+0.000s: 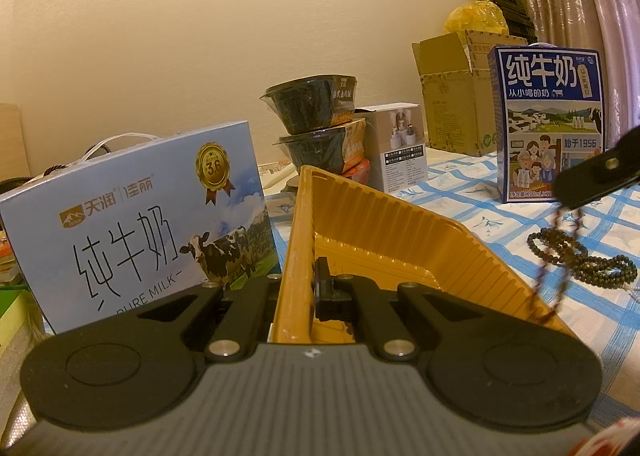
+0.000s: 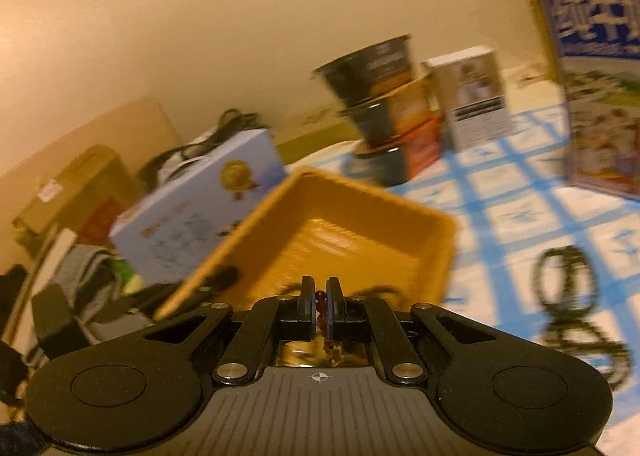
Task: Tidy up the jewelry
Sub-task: 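Carry the red bead bracelet over the orange tray with the right gripper, then open the right gripper over the tray and move back to the bead strands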
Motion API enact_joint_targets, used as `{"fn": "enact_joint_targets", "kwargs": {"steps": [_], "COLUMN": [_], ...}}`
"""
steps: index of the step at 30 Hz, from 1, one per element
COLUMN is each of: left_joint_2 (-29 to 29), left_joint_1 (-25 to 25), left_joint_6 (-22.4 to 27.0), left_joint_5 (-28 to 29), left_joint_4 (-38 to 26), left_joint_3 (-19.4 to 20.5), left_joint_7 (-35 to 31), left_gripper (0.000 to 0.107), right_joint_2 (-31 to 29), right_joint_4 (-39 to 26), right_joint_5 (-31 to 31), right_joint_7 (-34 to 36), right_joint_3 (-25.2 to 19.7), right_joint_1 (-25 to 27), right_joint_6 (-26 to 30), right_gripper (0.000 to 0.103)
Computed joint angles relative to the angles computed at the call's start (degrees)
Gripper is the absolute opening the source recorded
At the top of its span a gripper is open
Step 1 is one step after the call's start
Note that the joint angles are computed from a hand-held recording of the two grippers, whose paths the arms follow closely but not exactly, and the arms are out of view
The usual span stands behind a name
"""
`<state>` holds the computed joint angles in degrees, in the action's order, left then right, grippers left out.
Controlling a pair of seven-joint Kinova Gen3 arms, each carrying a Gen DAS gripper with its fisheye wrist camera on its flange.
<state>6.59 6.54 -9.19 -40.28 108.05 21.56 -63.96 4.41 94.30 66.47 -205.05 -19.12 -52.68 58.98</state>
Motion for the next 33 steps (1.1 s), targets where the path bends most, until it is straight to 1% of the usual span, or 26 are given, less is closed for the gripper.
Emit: {"fn": "enact_joint_targets", "kwargs": {"steps": [2, 7, 15, 21, 23, 25, 28, 33], "left_joint_2": [0.0, 0.0, 0.0, 0.1, 0.1, 0.1, 0.1, 0.0], "left_joint_1": [0.0, -0.7, -0.4, 0.1, 0.0, -0.1, -0.1, -0.5], "left_joint_6": [-0.1, -0.3, -0.4, -0.4, -0.4, -0.4, -0.3, -0.3], "left_joint_5": [0.0, -1.5, -2.2, -2.0, -2.0, -2.0, -2.1, -2.9], "left_joint_4": [0.0, 0.0, 0.1, 0.0, 0.0, 0.1, 0.1, 0.1], "left_joint_3": [0.0, 0.5, 0.0, -0.5, -0.4, -0.4, -0.3, 0.0], "left_joint_7": [0.0, 1.4, 2.1, 1.9, 2.0, 2.0, 2.2, 2.9], "left_gripper": [0.003, 0.003, 0.003, 0.003, 0.003, 0.003, 0.003, 0.003], "right_joint_2": [1.1, 3.1, 4.6, 5.8, 5.6, 5.5, 4.8, 2.9], "right_joint_4": [-0.8, -2.0, -3.2, -5.1, -5.1, -4.9, -4.1, -2.3], "right_joint_5": [0.4, 0.0, -1.8, -2.7, -2.8, -1.9, -1.2, -3.0], "right_joint_7": [0.2, 0.0, 1.6, 3.7, 4.1, 3.3, 1.8, 1.3], "right_joint_3": [0.3, 2.7, 4.7, 5.8, 6.0, 6.1, 5.8, 4.2], "right_joint_1": [1.1, 0.9, 0.7, -0.6, -0.7, -1.3, -1.8, -1.8], "right_joint_6": [-3.4, -7.7, -10.3, -8.0, -8.0, -6.6, -4.2, 1.0], "right_gripper": [0.005, 0.005, 0.005, 0.007, 0.013, 0.028, 0.032, 0.033]}}
